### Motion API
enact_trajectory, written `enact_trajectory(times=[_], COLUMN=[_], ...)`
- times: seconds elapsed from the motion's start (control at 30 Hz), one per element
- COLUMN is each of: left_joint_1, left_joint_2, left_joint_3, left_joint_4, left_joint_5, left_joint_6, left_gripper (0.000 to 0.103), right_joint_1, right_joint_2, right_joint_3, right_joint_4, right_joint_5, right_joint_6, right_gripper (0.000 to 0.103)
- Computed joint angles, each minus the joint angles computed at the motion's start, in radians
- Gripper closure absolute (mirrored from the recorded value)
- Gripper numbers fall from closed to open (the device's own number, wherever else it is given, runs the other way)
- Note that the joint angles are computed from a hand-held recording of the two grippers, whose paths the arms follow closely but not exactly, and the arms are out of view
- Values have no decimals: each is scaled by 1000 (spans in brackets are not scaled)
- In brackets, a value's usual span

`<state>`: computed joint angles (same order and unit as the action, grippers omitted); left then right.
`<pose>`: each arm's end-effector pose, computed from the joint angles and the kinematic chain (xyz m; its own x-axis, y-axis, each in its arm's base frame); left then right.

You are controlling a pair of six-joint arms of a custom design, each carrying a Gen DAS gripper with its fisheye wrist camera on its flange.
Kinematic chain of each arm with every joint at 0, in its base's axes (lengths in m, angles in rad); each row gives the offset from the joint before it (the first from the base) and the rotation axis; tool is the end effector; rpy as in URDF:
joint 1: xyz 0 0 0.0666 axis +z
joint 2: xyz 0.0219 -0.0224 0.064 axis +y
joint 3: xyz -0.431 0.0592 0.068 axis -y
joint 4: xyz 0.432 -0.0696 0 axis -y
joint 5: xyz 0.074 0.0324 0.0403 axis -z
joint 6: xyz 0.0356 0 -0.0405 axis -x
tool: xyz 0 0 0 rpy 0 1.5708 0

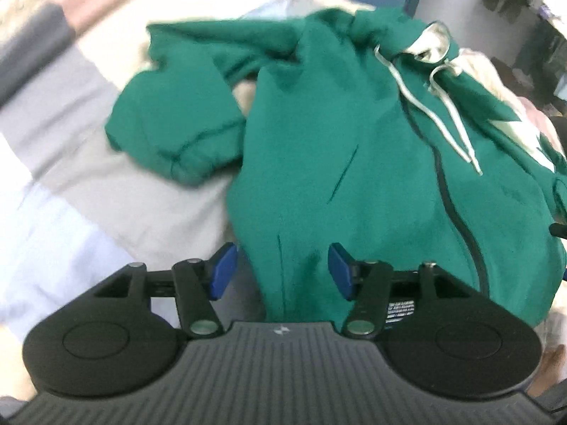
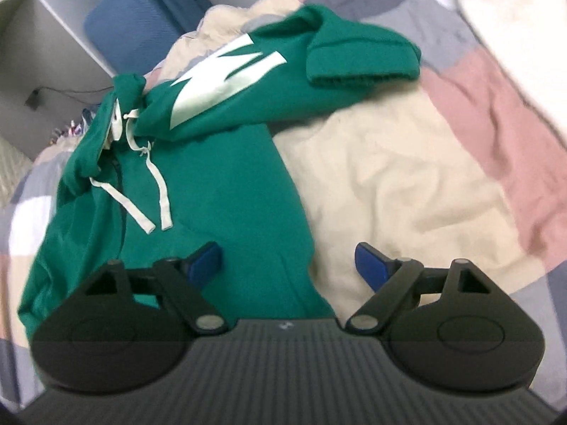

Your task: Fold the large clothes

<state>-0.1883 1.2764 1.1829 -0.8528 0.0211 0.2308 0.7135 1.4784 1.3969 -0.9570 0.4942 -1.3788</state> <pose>0.4477 -0.0865 0.4334 -0.8214 -0.0763 -0.5653 0.0117 0.9886 -0.1504 0.4148 0.3362 0.4400 -0.5112 0.7004 -0.4980 0.5643 0.7106 0.4202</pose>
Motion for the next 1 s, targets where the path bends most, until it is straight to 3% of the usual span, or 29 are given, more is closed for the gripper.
enact_trajectory(times=[0.1,0.17,0.23,0.3,0.47,0.57,0.63,0.77,0.9,1.0], left_joint_1=[-4,-17,-17,-19,-27,-34,-43,-61,-96,-104], left_joint_2=[-5,-6,-13,-10,0,-14,-30,-42,-7,32], left_joint_3=[1,-2,-12,-13,2,8,10,21,42,47], left_joint_4=[18,34,45,55,66,75,89,132,175,225], left_joint_5=[47,38,54,64,67,78,69,90,75,90], left_joint_6=[22,23,39,71,110,93,82,72,49,32], left_gripper=[40,40,40,40,40,40,40,40,40,40], right_joint_1=[-7,-20,-23,-7,19,61,71,48,18,18], right_joint_2=[1,-21,-24,-1,7,-10,-15,-9,18,23], right_joint_3=[-15,-66,-87,-49,-5,9,20,23,25,30], right_joint_4=[43,171,247,203,130,102,79,-6,-53,-63], right_joint_5=[-47,-146,-228,-214,-127,43,104,107,11,2], right_joint_6=[2,6,36,108,158,185,189,121,60,49], right_gripper=[17,17,17,23,84,88,88,88,86,81])
